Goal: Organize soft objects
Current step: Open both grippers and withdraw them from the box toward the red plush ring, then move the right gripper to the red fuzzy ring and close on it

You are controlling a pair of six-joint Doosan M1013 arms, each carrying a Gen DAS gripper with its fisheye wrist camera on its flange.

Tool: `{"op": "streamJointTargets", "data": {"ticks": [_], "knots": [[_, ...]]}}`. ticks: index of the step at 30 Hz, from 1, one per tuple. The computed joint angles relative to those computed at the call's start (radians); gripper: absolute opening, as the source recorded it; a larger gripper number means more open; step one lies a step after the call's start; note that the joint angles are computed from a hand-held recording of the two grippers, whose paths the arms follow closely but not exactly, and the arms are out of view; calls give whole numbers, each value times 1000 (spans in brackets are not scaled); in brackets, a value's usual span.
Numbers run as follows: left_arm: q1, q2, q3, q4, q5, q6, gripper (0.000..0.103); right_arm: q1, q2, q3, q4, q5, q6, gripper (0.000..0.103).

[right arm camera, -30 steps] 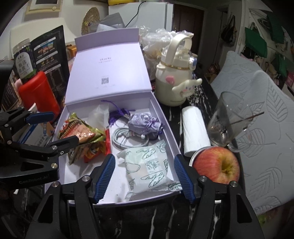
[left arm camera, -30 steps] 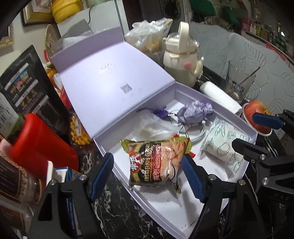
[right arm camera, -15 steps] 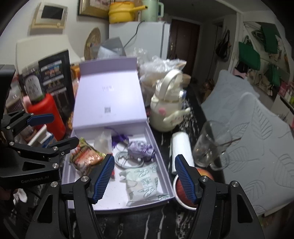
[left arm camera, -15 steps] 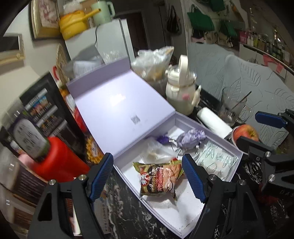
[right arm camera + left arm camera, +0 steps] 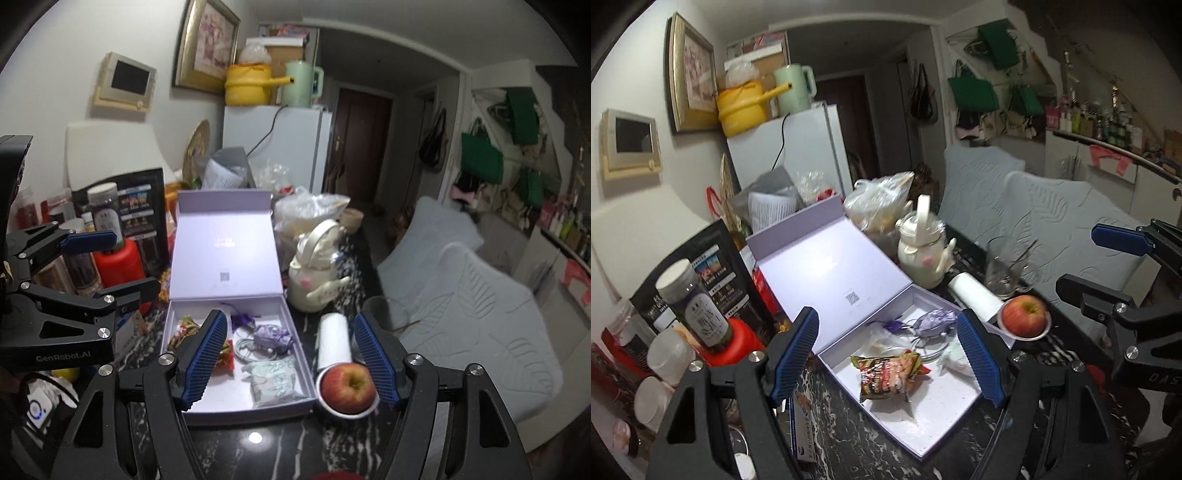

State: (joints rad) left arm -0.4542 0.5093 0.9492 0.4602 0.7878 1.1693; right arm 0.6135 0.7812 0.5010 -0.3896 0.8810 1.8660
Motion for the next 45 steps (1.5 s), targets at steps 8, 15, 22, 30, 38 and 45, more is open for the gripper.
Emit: {"op": "streamJointTargets", "data": {"ticks": [8, 15, 22, 30, 38, 45], "knots": [[-35, -83, 112, 17, -91, 4, 87, 26, -141, 237, -148, -86, 166, 78], [-65, -154, 229, 45, -200, -14, 101, 46, -255, 432, -252, -131, 329, 79], [-88, -185, 289, -78, -244, 121, 101, 68, -337, 580, -342, -134, 471, 81], [-108, -203, 352, -283, -286, 317, 101, 93, -403, 716, -439, -90, 630, 81], [-126, -200, 388, -391, -258, 381, 101, 104, -446, 824, -457, -45, 758, 81], [-132, -178, 407, -482, -207, 432, 101, 101, -459, 894, -424, -50, 824, 81]]}}
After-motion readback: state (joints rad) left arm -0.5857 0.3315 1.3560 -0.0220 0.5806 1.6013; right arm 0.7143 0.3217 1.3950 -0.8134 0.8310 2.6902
